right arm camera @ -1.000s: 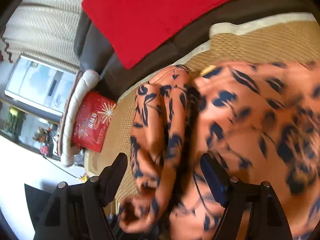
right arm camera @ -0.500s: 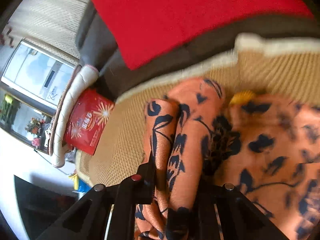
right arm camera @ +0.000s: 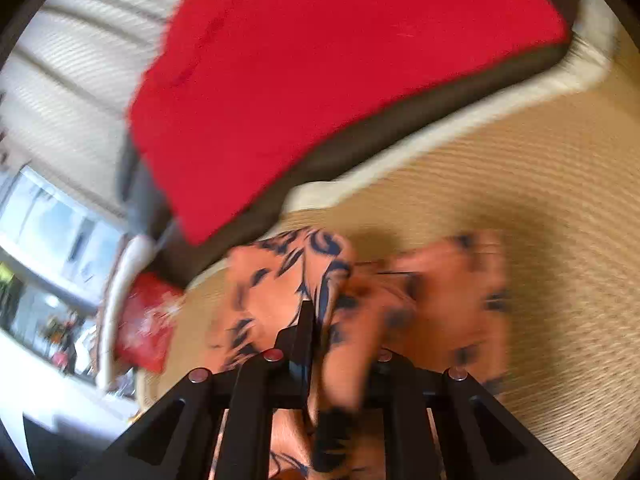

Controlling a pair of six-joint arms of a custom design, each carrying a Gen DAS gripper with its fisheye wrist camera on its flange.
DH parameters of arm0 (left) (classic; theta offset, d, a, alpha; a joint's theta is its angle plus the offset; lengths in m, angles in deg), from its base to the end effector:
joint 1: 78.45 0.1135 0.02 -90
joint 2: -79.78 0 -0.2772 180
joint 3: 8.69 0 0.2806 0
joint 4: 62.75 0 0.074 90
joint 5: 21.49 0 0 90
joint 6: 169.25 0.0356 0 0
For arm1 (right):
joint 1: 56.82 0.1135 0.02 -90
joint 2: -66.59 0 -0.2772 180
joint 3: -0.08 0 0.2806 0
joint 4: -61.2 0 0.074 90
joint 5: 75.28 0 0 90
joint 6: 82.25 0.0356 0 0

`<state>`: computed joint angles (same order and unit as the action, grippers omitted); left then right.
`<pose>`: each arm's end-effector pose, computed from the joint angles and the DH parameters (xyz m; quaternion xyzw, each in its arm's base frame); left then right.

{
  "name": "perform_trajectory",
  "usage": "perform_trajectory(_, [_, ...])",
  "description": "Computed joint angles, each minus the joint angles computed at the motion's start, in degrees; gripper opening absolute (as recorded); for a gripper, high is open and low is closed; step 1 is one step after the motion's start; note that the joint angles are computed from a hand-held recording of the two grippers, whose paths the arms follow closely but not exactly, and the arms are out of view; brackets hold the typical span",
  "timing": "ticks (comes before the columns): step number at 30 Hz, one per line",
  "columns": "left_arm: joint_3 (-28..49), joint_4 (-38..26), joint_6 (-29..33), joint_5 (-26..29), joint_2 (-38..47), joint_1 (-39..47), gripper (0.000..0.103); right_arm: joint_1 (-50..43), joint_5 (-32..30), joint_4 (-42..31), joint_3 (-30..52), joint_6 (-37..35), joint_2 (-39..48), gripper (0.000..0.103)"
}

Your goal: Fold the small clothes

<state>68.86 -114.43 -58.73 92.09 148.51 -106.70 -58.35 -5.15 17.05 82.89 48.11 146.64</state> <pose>0.2354 -0.1427 0.3423 0.4449 0.7835 -0.2132 0.3779 0.3332 0.0032 0.3290 0.2546 0.8638 0.2831 0.3301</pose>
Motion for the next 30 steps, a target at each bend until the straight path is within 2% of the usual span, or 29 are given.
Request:
perform_trajectory(1, [1.2, -2.5, 0.8, 1.3, 1.4, 0.5, 0.022, -0.9, 0.3, 0.0, -0.7, -0.3, 0.4, 0.013])
perform_trajectory(3, [4.2, -8.2, 3.8, 6.2, 3.2, 2.6, 0.027, -2.9, -3.6, 2.8, -2.9, 0.3, 1.0, 0.014])
perform_trajectory(5, [8.7, -14.8, 9.0, 13.3, 5.4, 7.1, 0.046, -3.5, -5.2, 3.0, -3.1, 0.4, 1.0, 0.017])
perform_trajectory(6, [10.4, -16.5, 10.8, 16.6, 5.7, 9.5, 0.061, -3.7, -5.8, 2.2, -2.6, 0.1, 0.8, 0.017])
perform_trajectory(7, [11.6, -16.5, 11.3, 19.6, 5.2, 12.3, 0.074, -4.3, -6.6, 1.2, -2.4, -0.5, 0.2, 0.017])
perform_trajectory(8, [12.8, -16.0, 10.9, 22.2, 5.0, 15.1, 0.079, -5.3, -7.6, 0.1, -2.3, -1.2, -0.7, 0.017])
perform_trajectory(10, [15.6, -14.9, 8.5, 24.3, 5.9, 18.6, 0.083, -5.7, -6.3, -1.6, -1.9, -0.3, -2.8, 0.019])
perform_trajectory(11, [16.6, -14.4, 7.9, 24.7, 6.8, 20.6, 0.083, -4.6, -2.5, -3.2, -1.1, -0.3, -4.0, 0.020])
perform_trajectory(13, [18.0, -11.5, 5.6, 22.8, 9.1, 24.0, 0.083, -2.4, 0.6, -3.3, -0.9, 0.0, -6.0, 0.020])
perform_trajectory(15, [19.2, -8.5, 3.1, 17.8, 12.7, 26.1, 0.083, 0.7, 2.8, -2.3, -0.3, 0.8, -7.0, 0.020])
perform_trajectory(20, [20.8, -8.0, 2.3, 9.3, 19.0, 26.7, 0.083, 7.9, 7.6, -4.5, 6.1, 0.1, -2.7, 0.020])
perform_trajectory(26, [16.0, -6.7, 5.8, 4.1, 17.7, 21.8, 0.082, 12.0, 8.9, -2.6, 11.1, 1.7, 3.6, 0.020])
perform_trajectory(30, [14.4, -6.6, 4.8, 2.0, 17.6, 18.7, 0.081, 13.0, 10.1, -4.8, 16.0, 1.3, 9.9, 0.020])
